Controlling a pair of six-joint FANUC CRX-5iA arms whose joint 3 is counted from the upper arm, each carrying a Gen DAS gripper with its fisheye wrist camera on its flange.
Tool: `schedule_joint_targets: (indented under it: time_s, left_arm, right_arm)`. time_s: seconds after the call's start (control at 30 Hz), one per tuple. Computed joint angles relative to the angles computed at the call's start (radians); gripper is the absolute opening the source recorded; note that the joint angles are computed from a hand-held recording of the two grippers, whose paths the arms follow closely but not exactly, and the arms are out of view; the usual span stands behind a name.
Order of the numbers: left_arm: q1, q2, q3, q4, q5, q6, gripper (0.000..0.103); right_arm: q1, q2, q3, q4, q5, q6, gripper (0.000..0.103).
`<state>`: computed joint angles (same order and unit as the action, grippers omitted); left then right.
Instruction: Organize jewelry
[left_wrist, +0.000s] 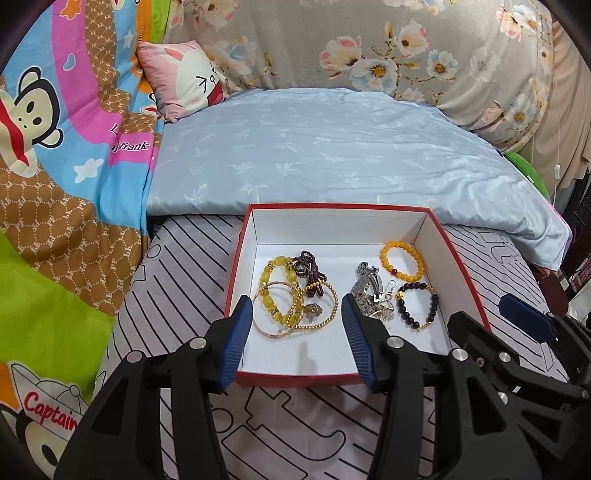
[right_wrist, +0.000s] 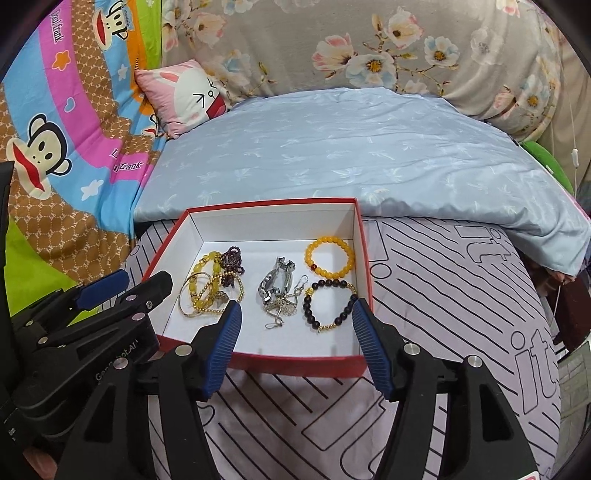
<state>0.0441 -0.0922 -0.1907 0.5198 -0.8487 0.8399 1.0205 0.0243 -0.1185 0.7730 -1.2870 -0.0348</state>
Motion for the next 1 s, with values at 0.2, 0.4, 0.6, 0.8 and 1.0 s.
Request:
schedule_joint_targets:
  time_s: [0.2,0.4,0.6,0.8,1.0]
  left_arm:
    - [0.009,-0.035,-0.02,-0.007,-0.011,0.006,0.051]
    - [0.023,-0.079,-0.042,-0.024,-0.01,0.023,0.056]
    - [0.034,-0.122,-0.069,-0.037,0.0,0.03,0.065]
    - [0.046,-0.153,-0.087,-0.05,-0.006,0.035,0.067]
    - [0.059,-0.193,-0.111,-0.057,-0.006,0.035,0.071]
  right_arm:
    - [0.037,-0.006,0.003,0.014,-0.059,-0.028,0.066]
    - [0.074,-0.01,0.003,0.025,-0.112,-0.068,0.07]
    - [0.104,-0.014,0.004,0.025,-0.149,-0.092,0.072]
    - [0.134,-0.013,0.006,0.024,-0.187,-0.108,0.073]
    - [0.163,-0.012,0.01,0.028,-0.225,-0.135,0.074]
